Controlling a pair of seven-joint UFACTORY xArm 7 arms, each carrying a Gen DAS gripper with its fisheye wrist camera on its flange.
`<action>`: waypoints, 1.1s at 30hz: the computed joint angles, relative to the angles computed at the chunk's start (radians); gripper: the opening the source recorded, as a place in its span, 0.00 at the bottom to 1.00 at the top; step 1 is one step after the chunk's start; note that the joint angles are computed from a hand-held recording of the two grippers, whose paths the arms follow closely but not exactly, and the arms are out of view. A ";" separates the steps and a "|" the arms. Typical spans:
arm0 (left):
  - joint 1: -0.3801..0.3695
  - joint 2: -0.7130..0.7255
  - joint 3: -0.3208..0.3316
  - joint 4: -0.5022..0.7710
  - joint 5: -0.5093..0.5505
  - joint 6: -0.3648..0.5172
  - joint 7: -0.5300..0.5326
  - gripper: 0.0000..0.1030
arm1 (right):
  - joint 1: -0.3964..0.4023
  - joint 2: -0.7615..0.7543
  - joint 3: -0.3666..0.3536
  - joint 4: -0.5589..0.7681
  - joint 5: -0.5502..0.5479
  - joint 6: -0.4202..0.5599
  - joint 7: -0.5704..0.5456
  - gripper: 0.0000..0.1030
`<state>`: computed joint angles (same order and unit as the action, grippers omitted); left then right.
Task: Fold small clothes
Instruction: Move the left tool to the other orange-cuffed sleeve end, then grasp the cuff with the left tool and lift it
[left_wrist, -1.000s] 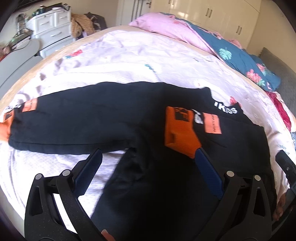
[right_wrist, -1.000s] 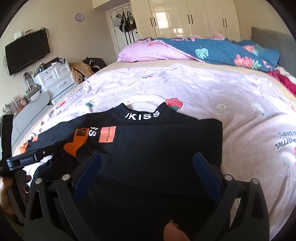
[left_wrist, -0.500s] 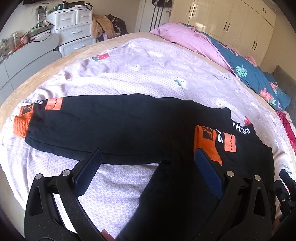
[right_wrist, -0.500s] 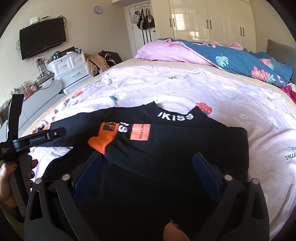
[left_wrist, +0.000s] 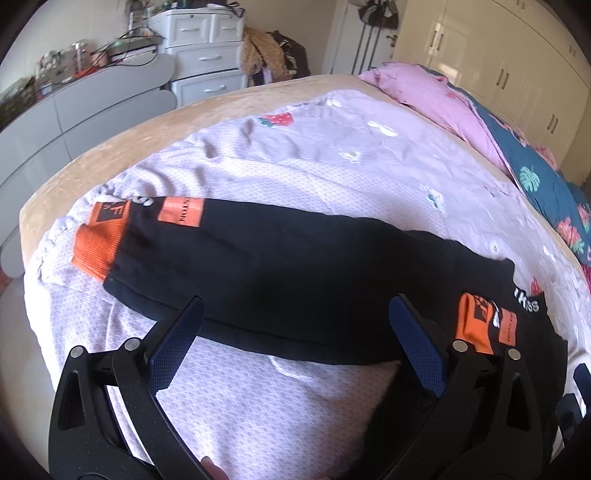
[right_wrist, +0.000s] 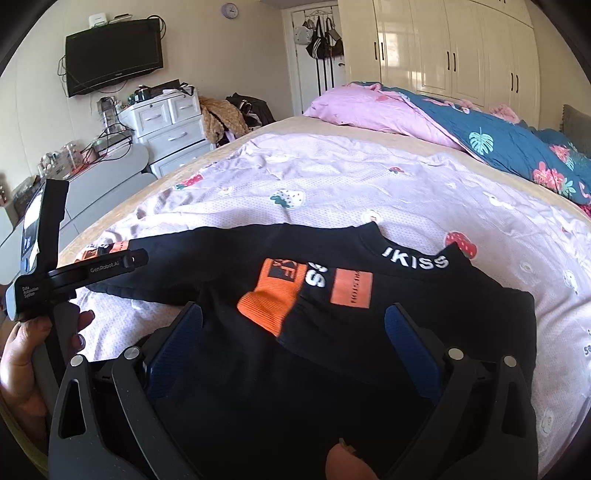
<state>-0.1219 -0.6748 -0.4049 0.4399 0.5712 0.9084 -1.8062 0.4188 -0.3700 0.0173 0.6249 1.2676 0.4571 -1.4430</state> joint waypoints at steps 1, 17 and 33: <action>-0.001 -0.023 0.003 -0.013 -0.005 0.009 -0.010 0.91 | 0.005 0.003 0.007 0.004 0.002 -0.002 0.004 0.96; 0.020 -0.226 0.019 -0.108 -0.082 0.163 -0.022 0.91 | 0.090 0.073 0.093 0.084 -0.003 -0.030 0.077 0.96; 0.066 -0.398 0.103 -0.276 -0.201 0.109 -0.001 0.91 | 0.115 0.086 0.098 0.084 -0.026 -0.027 0.114 0.96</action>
